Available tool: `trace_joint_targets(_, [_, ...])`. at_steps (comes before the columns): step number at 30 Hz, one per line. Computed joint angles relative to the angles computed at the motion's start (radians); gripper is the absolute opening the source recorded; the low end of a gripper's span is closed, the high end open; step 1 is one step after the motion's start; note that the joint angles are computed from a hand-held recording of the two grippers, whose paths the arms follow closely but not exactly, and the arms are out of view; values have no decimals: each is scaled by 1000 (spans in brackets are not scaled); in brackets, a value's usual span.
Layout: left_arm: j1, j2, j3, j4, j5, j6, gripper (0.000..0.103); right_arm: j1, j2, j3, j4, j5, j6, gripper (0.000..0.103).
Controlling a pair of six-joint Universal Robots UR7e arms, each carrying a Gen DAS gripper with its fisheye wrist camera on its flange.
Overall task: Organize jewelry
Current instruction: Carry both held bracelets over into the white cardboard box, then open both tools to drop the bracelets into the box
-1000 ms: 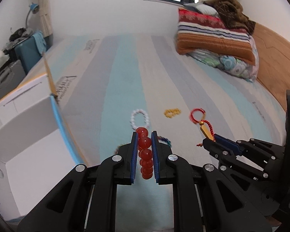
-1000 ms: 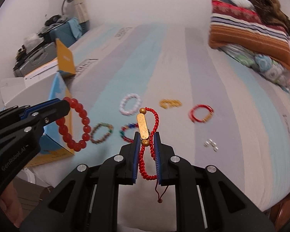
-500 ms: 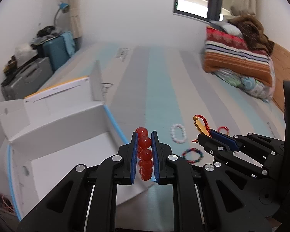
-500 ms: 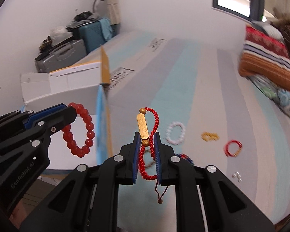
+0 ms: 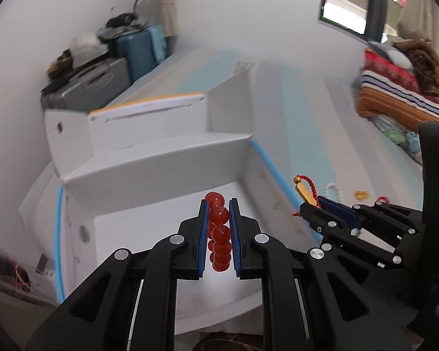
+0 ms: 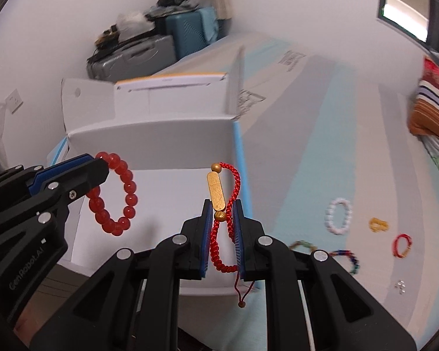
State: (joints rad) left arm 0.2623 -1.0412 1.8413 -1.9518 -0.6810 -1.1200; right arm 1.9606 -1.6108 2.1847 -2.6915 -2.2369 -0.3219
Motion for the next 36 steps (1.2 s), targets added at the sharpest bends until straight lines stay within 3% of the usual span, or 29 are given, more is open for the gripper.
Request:
trace_joint_targets(9, [64, -79, 71, 120, -37, -139, 13, -32, 135, -13, 6, 0, 28, 13])
trace_joint_targets(21, [152, -89, 120, 108, -119, -150, 13, -89, 196, -50, 157, -10, 132, 13])
trace_joint_targets(30, [160, -98, 133, 114, -126, -163, 13, -83, 185, -40, 177, -33, 150, 13])
trace_joint_targets(31, [160, -96, 130, 117, -126, -162, 13, -79, 228, -68, 167, -36, 154, 14])
trace_joint_targets(36, [151, -100, 124, 145, -111, -185, 15, -74, 233, -71, 150, -32, 153, 23])
